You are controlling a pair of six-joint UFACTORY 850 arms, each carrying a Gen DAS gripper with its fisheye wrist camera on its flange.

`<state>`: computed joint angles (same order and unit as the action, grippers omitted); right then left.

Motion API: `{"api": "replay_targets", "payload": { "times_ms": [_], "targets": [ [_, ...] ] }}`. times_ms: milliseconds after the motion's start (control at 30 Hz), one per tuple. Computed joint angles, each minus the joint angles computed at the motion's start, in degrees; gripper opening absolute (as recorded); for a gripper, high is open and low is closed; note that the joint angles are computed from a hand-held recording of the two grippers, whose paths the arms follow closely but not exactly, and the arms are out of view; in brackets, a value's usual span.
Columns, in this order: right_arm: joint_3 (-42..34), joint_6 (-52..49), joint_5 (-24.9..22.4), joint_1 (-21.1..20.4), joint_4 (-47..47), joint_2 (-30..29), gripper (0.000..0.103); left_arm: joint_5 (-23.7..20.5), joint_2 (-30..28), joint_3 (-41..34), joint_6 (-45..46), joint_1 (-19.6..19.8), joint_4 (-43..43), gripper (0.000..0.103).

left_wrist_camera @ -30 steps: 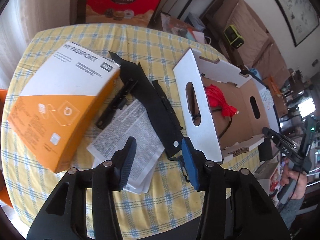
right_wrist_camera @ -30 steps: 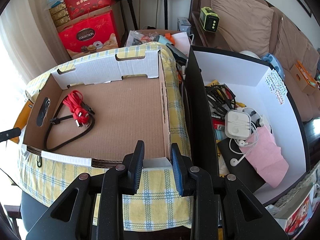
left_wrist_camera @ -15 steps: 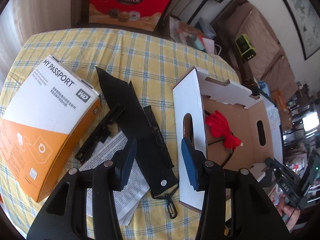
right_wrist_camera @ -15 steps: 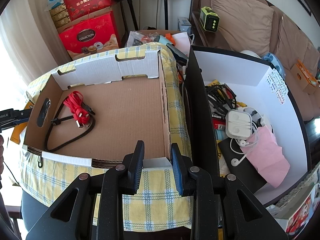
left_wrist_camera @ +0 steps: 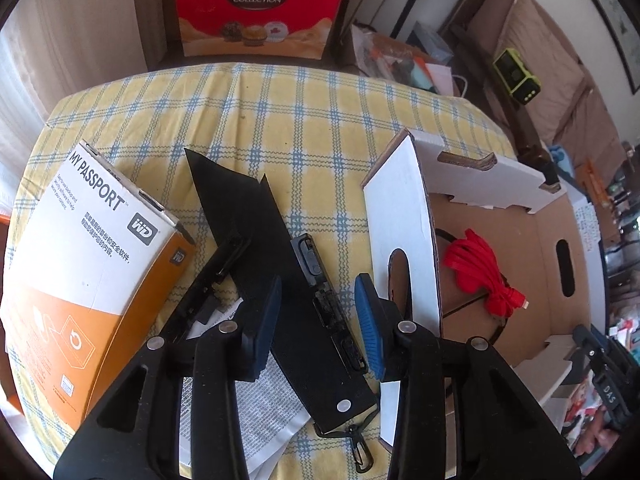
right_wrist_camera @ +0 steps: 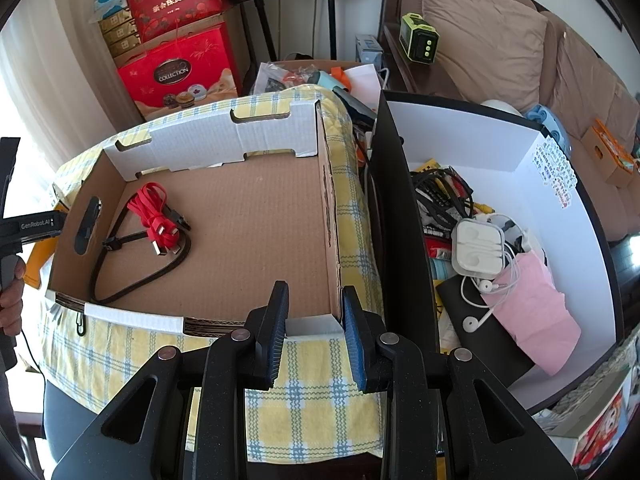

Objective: Organize objects

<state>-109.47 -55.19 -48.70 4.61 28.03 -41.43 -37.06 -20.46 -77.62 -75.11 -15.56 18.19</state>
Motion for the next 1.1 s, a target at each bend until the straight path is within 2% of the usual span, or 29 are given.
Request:
{"api": "replay_targets", "payload": {
  "times_ms": [100, 200, 233, 267, 300, 400, 433, 467, 500, 533, 833, 1000, 1100],
  "targets": [
    [-0.1, 0.0, -0.1, 0.0, 0.1, 0.0, 0.026, 0.3, 0.1, 0.5, -0.8, 0.2, 0.7, 0.034],
    [-0.1, 0.1, -0.1, 0.0, 0.0, -0.1, 0.027, 3.3, 1.2, 2.6, -1.1, 0.8, 0.2, 0.035],
    [-0.1, 0.2, 0.0, 0.0, -0.1, -0.1, 0.027, 3.0, 1.3, 2.8, -2.0, 0.7, 1.0, 0.031],
    [-0.2, 0.3, -0.1, 0.0, -0.2, -0.1, 0.027, 1.1, 0.9, 2.2, -2.7, 0.6, 1.7, 0.019],
    [-0.4, 0.4, -0.2, 0.0, -0.2, -0.2, 0.027, 0.5, 0.8, 2.2, -3.2, 0.6, 2.4, 0.013],
    [-0.4, 0.5, -0.4, 0.1, -0.1, -0.2, 0.027, 1.7, 1.3, 3.0, -3.5, 0.8, 2.2, 0.013],
    [-0.3, 0.6, -0.3, 0.1, -0.2, -0.1, 0.027, 1.4, 1.1, 2.7, -3.1, 0.8, 1.8, 0.013],
    [-0.3, 0.6, -0.3, 0.1, -0.2, -0.1, 0.027, 1.7, 1.2, 2.7, -2.4, 0.9, 1.0, 0.018],
    [-0.3, 0.6, -0.3, 0.1, -0.1, -0.1, 0.027, 3.2, 1.6, 3.1, -1.7, 1.2, -0.2, 0.027],
    [-0.2, 0.7, -0.3, 0.1, -0.2, -0.1, 0.027, 4.4, 1.9, 3.5, -1.2, 1.3, -1.1, 0.030],
    [1.0, -0.2, 1.4, 0.2, 0.2, 0.6, 0.026, 2.3, 0.8, 1.9, 0.2, 1.0, -0.9, 0.031],
    [0.7, 1.0, 2.0, 0.0, -0.4, 0.5, 0.026, 0.4, -0.3, 0.2, 1.3, 0.5, -0.9, 0.037],
    [0.9, 1.1, 2.3, -0.4, -0.4, 0.6, 0.026, -1.4, -1.4, -1.2, 1.3, 0.0, -0.1, 0.037]
  ]
}}
